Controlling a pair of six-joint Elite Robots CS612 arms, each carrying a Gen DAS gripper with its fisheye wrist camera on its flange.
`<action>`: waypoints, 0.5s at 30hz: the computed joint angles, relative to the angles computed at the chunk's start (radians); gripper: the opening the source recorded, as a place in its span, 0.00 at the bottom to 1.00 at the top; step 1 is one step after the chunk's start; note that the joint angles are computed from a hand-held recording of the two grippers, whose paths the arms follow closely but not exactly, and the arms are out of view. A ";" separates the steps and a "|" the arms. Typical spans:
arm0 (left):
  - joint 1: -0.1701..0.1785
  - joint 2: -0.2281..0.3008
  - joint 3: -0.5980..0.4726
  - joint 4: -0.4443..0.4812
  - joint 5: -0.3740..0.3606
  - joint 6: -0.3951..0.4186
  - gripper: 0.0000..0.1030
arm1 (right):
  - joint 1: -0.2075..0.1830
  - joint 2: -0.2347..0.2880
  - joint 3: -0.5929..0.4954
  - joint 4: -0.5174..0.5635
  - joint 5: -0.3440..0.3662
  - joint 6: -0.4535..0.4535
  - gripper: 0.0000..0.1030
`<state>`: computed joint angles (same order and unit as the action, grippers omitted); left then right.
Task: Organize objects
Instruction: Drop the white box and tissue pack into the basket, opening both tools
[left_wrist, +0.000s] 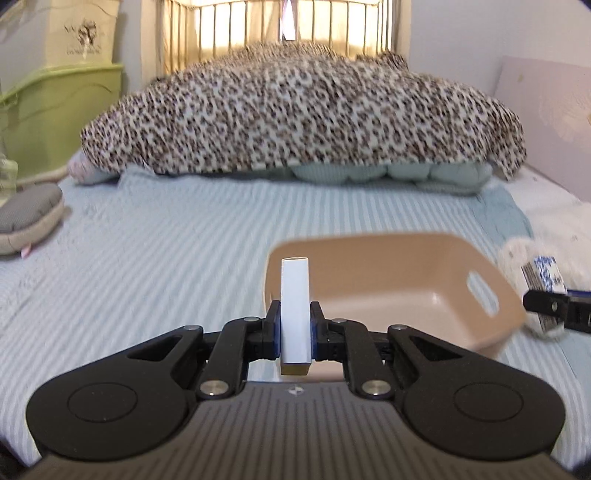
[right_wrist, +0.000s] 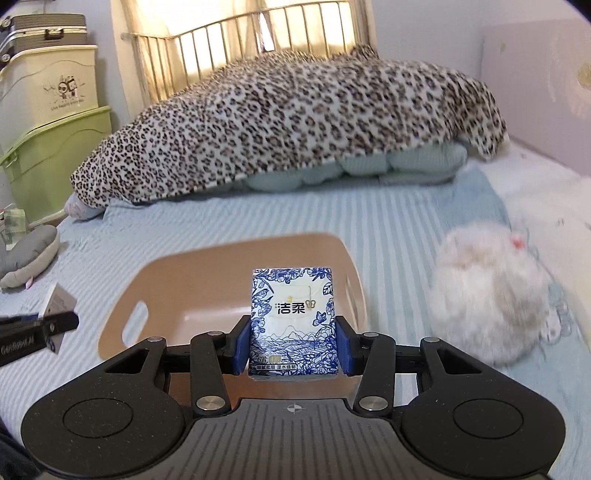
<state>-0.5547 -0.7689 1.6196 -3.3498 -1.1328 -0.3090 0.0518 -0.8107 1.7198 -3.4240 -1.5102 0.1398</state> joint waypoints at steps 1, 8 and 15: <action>0.000 0.006 -0.013 0.000 0.007 0.003 0.15 | 0.001 0.004 -0.011 0.000 0.001 -0.007 0.41; 0.014 0.065 -0.127 0.087 -0.001 0.043 0.15 | 0.014 0.047 -0.101 0.034 -0.004 -0.037 0.41; 0.026 0.122 -0.226 0.275 -0.031 0.014 0.15 | 0.029 0.100 -0.186 0.147 -0.030 -0.064 0.41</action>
<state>-0.5287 -0.6471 1.3931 -3.0744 -1.1642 -0.2946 0.0809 -0.7109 1.5338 -3.2767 -1.5398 0.0755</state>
